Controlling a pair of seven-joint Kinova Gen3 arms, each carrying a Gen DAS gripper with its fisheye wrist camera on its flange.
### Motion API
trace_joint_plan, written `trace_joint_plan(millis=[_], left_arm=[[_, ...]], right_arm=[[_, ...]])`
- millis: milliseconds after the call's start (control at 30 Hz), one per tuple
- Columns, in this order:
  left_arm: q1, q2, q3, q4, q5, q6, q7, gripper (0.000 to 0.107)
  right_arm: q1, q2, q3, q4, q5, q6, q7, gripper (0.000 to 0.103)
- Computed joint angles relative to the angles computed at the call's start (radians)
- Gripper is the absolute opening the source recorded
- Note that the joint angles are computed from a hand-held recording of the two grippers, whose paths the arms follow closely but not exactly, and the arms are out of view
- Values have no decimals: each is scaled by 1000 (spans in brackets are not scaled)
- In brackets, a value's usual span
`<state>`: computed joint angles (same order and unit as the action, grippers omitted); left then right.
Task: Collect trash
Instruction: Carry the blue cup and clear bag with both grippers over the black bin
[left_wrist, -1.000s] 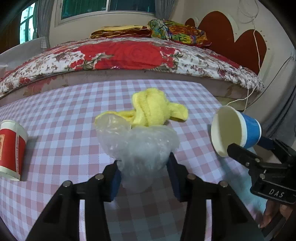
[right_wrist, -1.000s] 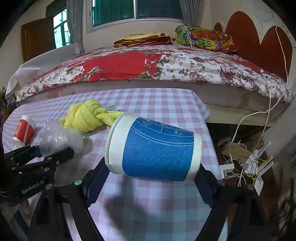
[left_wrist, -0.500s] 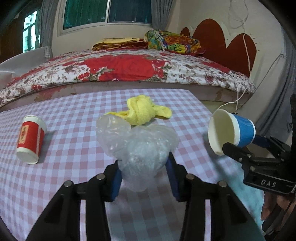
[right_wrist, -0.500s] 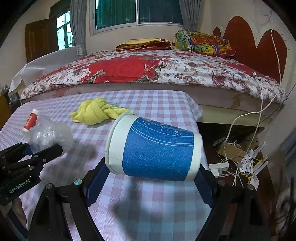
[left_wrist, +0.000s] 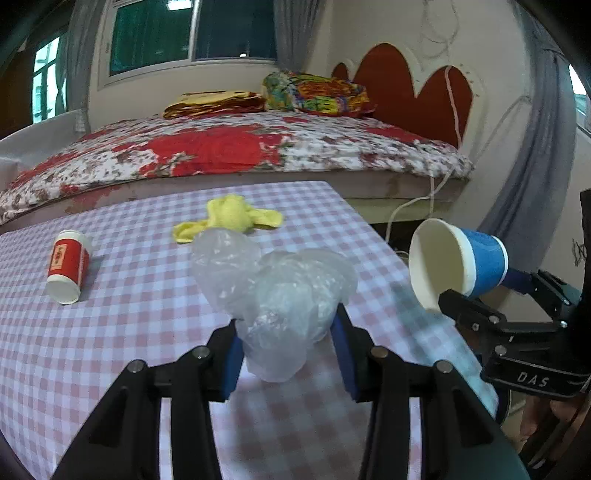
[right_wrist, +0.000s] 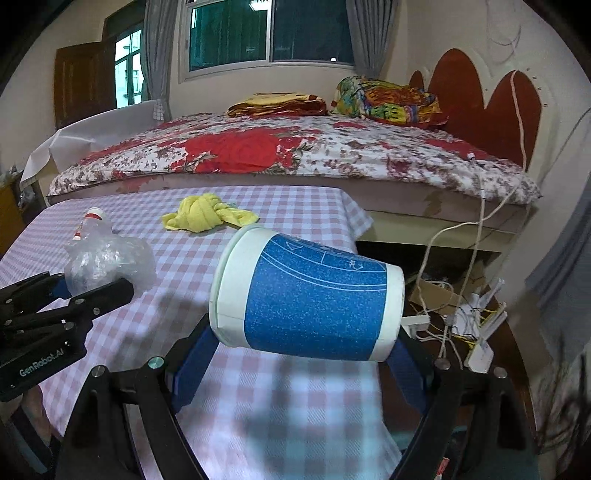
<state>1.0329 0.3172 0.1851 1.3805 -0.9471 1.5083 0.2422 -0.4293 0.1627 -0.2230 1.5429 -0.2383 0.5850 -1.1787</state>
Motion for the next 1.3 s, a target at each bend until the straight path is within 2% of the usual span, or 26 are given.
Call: trace_joint_plan(millis=[367, 667, 967, 1300], left_arm=[[55, 97, -34, -155, 5, -14, -98, 45], [86, 227, -98, -361, 57, -86, -277, 45], [91, 380, -140, -610, 161, -159, -488, 45], [80, 566, -166, -925, 322, -151, -739, 45]], right_arm=[[105, -106, 51, 113, -123, 12, 136, 88], [205, -128, 127, 164, -176, 29, 215, 88], [326, -127, 189, 202, -212, 48, 322, 88], [455, -90, 229, 259, -252, 50, 464, 88]])
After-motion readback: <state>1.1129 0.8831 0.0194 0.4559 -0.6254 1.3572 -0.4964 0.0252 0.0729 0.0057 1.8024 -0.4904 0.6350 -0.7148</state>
